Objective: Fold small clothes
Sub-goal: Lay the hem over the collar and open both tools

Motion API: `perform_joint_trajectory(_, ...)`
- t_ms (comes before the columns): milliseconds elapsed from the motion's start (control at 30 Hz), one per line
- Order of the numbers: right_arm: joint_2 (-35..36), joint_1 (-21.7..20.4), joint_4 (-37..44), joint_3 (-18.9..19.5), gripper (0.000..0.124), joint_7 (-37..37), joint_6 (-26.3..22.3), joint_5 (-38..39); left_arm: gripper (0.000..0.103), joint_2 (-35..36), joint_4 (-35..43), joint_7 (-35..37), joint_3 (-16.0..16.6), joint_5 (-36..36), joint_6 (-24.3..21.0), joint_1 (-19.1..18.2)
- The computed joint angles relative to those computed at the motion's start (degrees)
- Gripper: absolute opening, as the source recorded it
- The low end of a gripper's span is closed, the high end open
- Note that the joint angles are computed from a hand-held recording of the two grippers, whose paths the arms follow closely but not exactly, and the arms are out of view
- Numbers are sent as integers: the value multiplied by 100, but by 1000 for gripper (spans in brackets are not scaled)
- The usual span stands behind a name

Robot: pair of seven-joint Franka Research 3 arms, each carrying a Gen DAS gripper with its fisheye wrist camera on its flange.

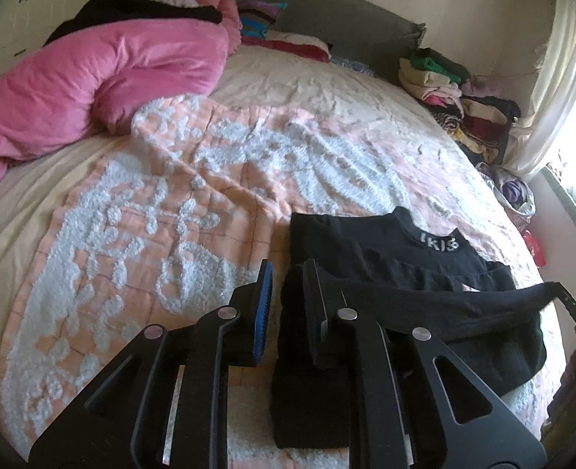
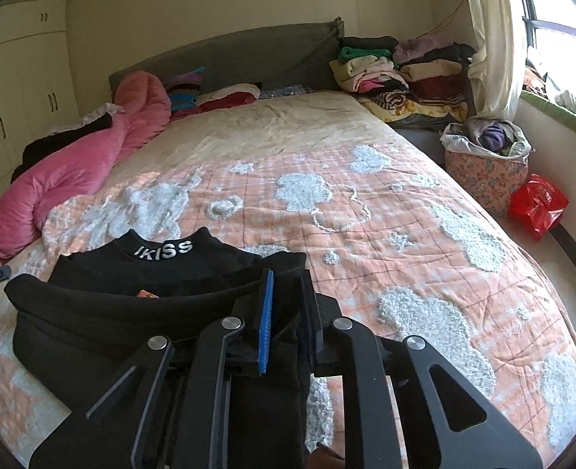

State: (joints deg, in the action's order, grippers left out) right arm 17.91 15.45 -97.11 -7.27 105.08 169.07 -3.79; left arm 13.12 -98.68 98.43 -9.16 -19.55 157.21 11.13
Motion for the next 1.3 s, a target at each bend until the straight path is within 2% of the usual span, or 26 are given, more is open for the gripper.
perform_joint_trajectory(200, -244, 69, -357, -89, 25, 115, 235, -103, 31, -367, -396, 620, -148, -355, 193, -54)
perform_joint_trajectory(300, -428, 49, -614, -49, 26, 61, 372, -143, 34, -467, -498, 962, -147, -561, 5, -151)
perform_joint_trajectory(400, -585, -170, -805, 275, 26, -417, 349, 166, 34, -523, -609, 1136, -86, -610, -229, -288)
perform_joint_trajectory(567, -731, -411, -1020, 747, 23, -1388, 176, 844, 34, -479, -777, 884, 54, -95, -336, -536)
perform_joint_trajectory(700, -663, -293, -1009, 750, 23, -1619, -34, 942, 34, -348, -810, 365, 149, 662, -286, -690)
perform_joint_trajectory(1033, 51, 121, -196, 412, 23, -1115, -849, 283, 37, -59, -511, -148, 129, 1201, -197, -650)
perform_joint_trajectory(1300, 613, 101, 648, 390, 23, -975, -1249, 299, 37, 486, 217, -791, 169, 1862, -393, -709)
